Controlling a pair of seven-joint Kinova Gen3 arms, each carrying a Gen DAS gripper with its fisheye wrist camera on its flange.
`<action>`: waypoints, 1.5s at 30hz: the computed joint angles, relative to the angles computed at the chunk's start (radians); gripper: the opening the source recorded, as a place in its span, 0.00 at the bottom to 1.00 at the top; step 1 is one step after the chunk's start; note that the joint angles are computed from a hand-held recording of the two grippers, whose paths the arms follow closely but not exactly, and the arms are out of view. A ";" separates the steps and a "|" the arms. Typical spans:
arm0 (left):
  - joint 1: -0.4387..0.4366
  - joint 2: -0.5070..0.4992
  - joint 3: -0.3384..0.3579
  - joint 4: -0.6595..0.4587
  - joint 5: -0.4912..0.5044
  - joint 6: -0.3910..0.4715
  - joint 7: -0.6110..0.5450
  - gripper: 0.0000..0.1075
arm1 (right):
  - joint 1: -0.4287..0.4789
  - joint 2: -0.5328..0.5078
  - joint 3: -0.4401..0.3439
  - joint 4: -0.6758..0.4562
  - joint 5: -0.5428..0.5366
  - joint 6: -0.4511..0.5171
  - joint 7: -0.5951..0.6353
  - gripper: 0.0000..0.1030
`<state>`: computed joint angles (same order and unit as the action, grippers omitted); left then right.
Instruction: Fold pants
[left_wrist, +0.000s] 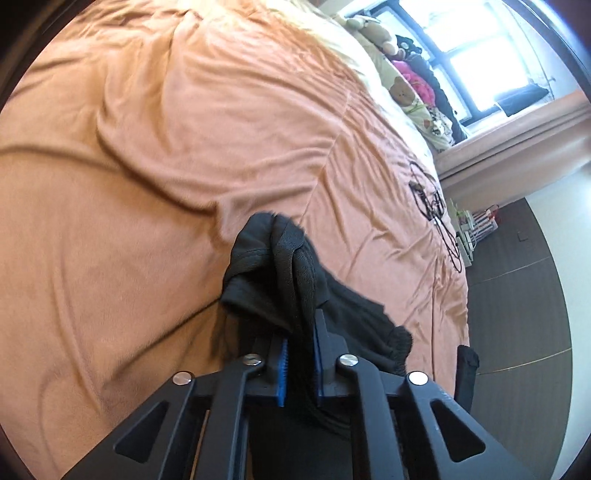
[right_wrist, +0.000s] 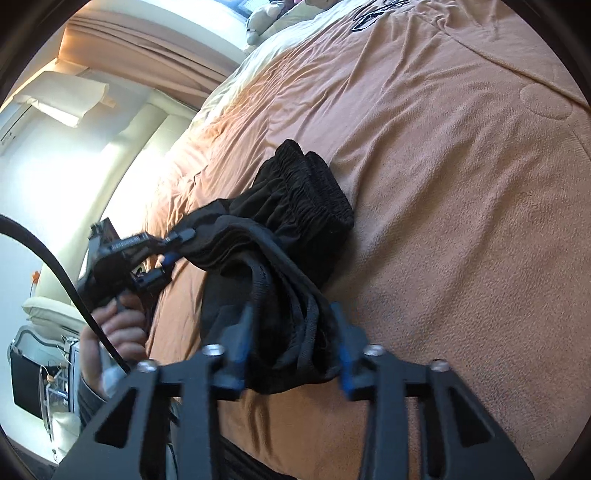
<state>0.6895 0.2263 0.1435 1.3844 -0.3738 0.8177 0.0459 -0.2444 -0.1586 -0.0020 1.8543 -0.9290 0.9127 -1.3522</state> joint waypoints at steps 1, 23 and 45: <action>0.000 0.003 0.001 -0.016 -0.005 0.009 -0.011 0.09 | 0.001 -0.004 0.003 0.005 -0.002 -0.002 0.005 0.17; -0.022 0.218 -0.025 -0.426 0.178 0.112 -0.397 0.08 | 0.004 -0.072 0.042 0.106 -0.088 0.014 0.131 0.05; 0.023 0.271 -0.085 -0.479 0.262 0.191 -0.493 0.50 | 0.012 -0.123 0.061 0.117 -0.018 0.083 0.053 0.05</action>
